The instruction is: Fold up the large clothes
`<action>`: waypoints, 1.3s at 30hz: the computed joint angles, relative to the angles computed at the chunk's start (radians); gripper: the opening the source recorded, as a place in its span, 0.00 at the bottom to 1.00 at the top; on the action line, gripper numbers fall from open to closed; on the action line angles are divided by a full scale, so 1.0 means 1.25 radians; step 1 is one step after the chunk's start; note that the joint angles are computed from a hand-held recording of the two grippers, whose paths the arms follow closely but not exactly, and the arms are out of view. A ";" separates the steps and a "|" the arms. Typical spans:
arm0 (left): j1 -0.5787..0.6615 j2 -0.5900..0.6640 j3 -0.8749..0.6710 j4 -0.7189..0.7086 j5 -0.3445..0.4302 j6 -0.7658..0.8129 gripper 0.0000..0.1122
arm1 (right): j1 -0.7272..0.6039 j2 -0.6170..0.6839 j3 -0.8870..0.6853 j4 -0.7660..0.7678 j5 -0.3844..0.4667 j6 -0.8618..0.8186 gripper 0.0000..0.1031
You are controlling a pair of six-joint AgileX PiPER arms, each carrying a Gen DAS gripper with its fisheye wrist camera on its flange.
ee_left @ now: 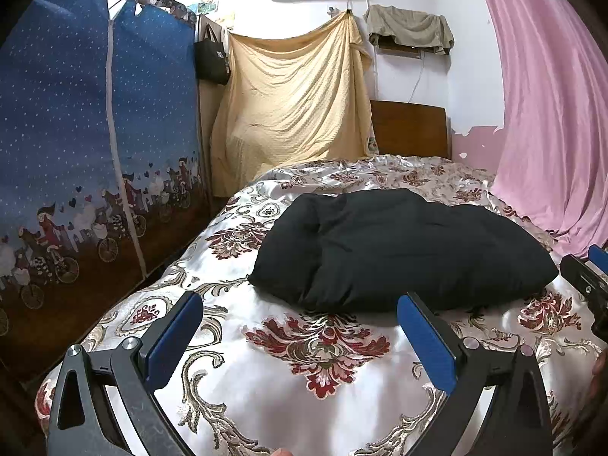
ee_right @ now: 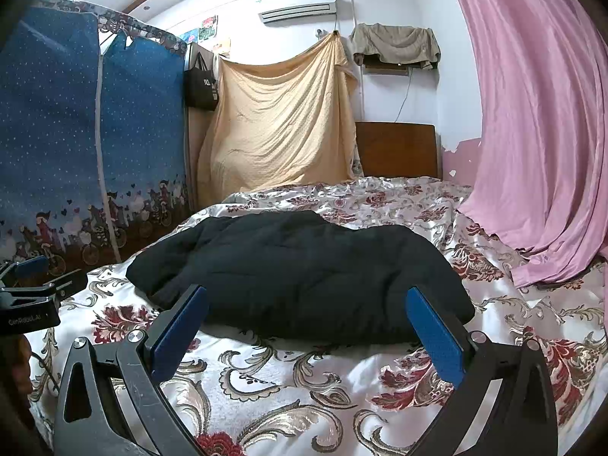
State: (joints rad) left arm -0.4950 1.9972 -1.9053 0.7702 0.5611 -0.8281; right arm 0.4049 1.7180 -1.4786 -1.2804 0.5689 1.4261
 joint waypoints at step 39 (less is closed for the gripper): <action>0.006 -0.009 0.010 0.014 -0.002 0.003 0.92 | -0.012 -0.010 0.034 -0.009 -0.032 0.020 0.99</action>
State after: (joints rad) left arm -0.4870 1.9864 -1.8931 0.7882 0.5589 -0.8244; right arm 0.3904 1.7050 -1.4356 -1.2920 0.5289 1.4513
